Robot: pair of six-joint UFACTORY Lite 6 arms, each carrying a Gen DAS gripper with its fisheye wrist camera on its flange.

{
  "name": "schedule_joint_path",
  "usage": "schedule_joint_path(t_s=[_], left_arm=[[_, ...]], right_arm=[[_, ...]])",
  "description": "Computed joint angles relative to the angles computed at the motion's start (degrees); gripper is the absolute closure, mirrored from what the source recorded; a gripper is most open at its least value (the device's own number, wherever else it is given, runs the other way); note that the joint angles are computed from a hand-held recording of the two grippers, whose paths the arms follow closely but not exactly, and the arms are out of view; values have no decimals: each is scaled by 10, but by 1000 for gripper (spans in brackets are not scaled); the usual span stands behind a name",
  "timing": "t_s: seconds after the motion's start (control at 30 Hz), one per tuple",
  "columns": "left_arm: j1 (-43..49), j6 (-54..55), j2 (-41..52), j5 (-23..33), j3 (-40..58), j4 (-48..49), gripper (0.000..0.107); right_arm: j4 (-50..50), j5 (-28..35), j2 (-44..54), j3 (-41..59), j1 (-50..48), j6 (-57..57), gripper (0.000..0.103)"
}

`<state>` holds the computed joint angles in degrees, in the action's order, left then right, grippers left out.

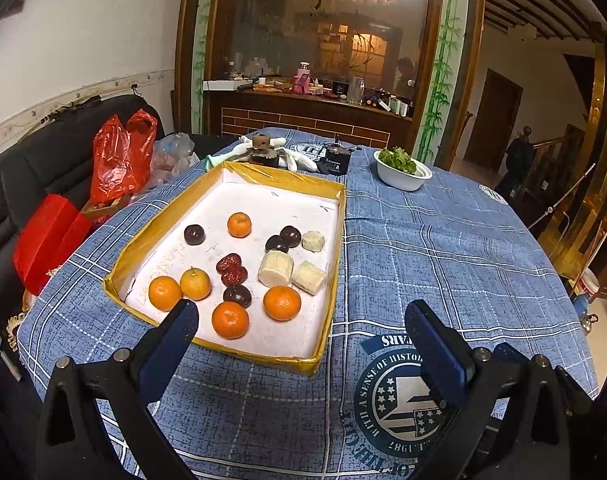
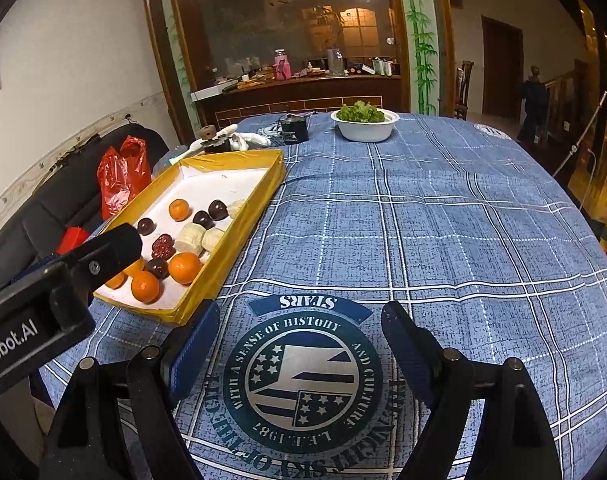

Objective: Organize fruits

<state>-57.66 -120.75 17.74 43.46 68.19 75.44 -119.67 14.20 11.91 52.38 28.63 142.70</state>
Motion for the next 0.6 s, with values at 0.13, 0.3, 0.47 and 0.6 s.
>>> schedule_joint_path(t_s=[0.13, 0.3, 0.47, 0.6], left_arm=[[-1, 0, -2, -1, -1, -1, 4], [-2, 1, -1, 1, -1, -2, 4], [-1, 1, -4, -1, -4, -1, 4], [-12, -12, -6, 34, -6, 6, 4]], right_arm=[[5, 6, -4, -3, 6, -6, 14], [10, 4, -4, -2, 5, -13, 14], [22, 5, -4, -1, 8, -29, 14], [26, 12, -6, -2, 12, -35, 14]])
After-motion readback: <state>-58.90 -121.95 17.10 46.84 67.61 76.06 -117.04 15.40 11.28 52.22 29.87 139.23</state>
